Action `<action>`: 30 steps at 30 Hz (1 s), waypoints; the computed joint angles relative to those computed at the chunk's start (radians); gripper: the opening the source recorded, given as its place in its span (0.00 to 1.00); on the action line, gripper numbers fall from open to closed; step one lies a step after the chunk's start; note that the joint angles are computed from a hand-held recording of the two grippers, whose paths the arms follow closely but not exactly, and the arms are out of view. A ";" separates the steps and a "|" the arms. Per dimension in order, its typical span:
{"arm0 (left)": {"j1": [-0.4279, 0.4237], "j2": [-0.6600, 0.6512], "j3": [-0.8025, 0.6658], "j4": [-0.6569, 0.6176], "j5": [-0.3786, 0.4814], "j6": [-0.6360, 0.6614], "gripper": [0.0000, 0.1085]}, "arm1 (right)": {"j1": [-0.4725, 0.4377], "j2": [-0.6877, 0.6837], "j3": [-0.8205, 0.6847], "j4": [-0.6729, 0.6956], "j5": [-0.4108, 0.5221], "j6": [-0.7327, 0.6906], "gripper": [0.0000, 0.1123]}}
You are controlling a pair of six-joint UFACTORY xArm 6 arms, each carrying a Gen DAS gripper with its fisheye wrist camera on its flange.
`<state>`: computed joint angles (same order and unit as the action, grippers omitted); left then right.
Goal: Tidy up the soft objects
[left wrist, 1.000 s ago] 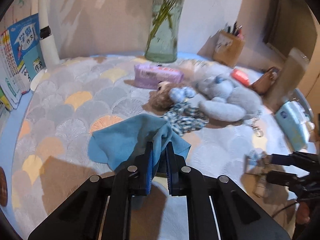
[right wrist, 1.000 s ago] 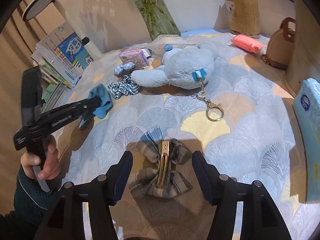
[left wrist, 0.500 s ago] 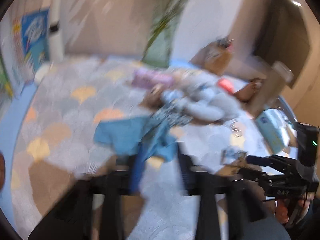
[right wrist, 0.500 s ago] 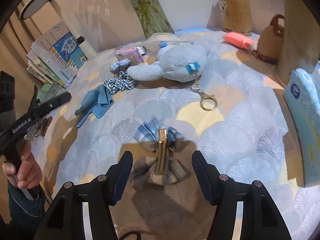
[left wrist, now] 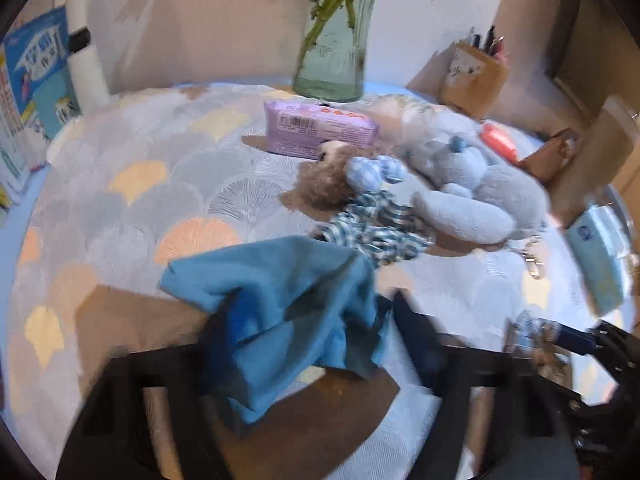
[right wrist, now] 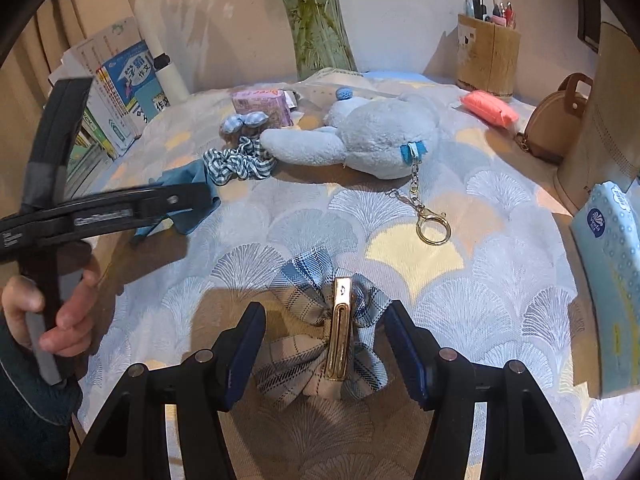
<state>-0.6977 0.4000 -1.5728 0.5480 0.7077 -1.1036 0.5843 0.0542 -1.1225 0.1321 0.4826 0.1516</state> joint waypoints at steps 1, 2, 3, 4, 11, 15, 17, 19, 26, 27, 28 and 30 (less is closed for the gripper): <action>-0.004 0.002 -0.008 0.025 0.025 -0.007 0.30 | 0.002 0.000 0.002 -0.019 -0.005 0.015 0.54; 0.000 -0.015 0.016 0.031 0.009 -0.017 0.17 | 0.005 -0.001 0.005 -0.044 -0.011 0.032 0.54; 0.006 -0.032 0.041 0.032 -0.011 -0.028 0.10 | 0.009 -0.003 0.010 -0.079 -0.018 0.059 0.52; 0.012 -0.056 0.077 0.038 -0.041 -0.050 0.09 | 0.011 -0.004 0.013 -0.121 -0.023 0.094 0.43; 0.008 -0.192 0.229 0.143 -0.202 -0.195 0.08 | 0.009 -0.044 0.055 -0.051 -0.092 0.069 0.20; -0.027 -0.207 0.188 0.203 -0.189 -0.209 0.08 | 0.005 -0.118 0.094 -0.134 -0.158 0.136 0.20; -0.056 -0.197 0.137 0.243 -0.150 -0.207 0.08 | -0.002 -0.151 0.102 -0.199 -0.173 0.187 0.20; -0.081 -0.183 0.089 0.282 -0.106 -0.204 0.08 | -0.009 -0.181 0.109 -0.270 -0.180 0.242 0.20; -0.186 -0.070 -0.158 0.381 0.078 -0.150 0.08 | -0.060 -0.286 0.149 -0.499 -0.181 0.424 0.20; -0.193 -0.058 -0.181 0.385 0.085 -0.141 0.08 | -0.069 -0.301 0.156 -0.525 -0.178 0.446 0.20; -0.204 -0.036 -0.219 0.387 0.091 -0.124 0.08 | -0.083 -0.322 0.168 -0.555 -0.179 0.472 0.20; -0.219 -0.004 -0.275 0.384 0.104 -0.092 0.08 | -0.108 -0.360 0.193 -0.570 -0.190 0.487 0.20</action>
<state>-0.9169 0.3961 -1.8475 0.9316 0.8116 -1.1951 0.4762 -0.3061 -0.9292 -0.4374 0.2927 0.6389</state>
